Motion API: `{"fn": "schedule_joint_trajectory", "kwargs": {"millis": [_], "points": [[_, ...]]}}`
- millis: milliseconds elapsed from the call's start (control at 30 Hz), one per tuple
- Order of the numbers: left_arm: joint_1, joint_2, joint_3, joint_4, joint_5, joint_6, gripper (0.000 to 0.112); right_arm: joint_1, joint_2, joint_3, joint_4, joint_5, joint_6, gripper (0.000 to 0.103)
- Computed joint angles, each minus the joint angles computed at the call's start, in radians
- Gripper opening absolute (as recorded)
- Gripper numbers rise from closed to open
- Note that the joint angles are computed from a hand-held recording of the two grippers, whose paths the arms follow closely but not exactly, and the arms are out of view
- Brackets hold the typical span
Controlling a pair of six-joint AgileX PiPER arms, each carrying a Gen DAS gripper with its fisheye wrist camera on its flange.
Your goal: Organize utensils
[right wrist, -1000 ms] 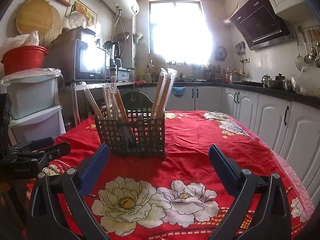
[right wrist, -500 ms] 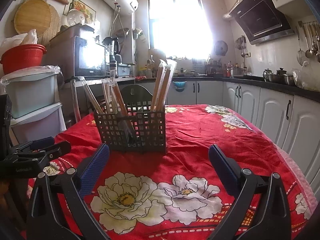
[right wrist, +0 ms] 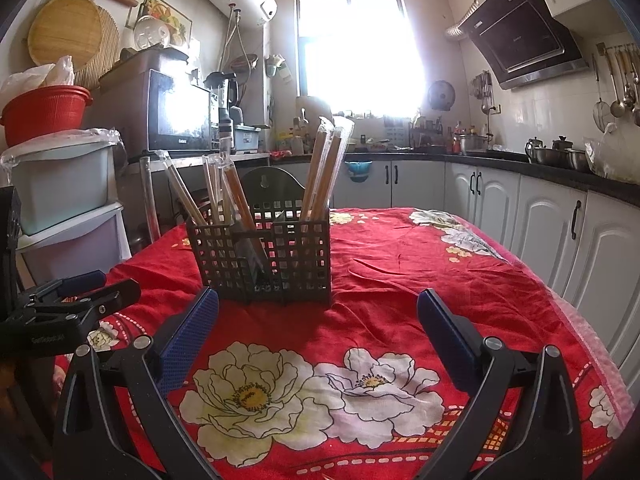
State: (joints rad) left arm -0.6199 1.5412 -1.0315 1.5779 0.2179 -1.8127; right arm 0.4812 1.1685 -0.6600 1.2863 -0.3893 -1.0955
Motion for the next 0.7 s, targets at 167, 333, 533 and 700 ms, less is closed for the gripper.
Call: {"fn": "schedule_joint_trajectory", "kwargs": {"millis": [167, 333, 533, 700], "points": [[0.001, -0.001, 0.001, 0.001, 0.004, -0.006, 0.093, 0.003, 0.001, 0.0, 0.001, -0.004, 0.002, 0.097], [0.002, -0.001, 0.001, 0.007, 0.005, -0.007, 0.093, 0.002, 0.001, 0.003, -0.002, -0.004, 0.004, 0.097], [-0.002, -0.003, 0.001, -0.006, 0.013, 0.007, 0.093, 0.0, 0.003, 0.001, 0.007, 0.0, -0.005, 0.097], [-0.002, -0.004, 0.001, -0.005, 0.013, 0.007, 0.093, -0.001, 0.004, 0.0, 0.004, 0.001, -0.002, 0.097]]}}
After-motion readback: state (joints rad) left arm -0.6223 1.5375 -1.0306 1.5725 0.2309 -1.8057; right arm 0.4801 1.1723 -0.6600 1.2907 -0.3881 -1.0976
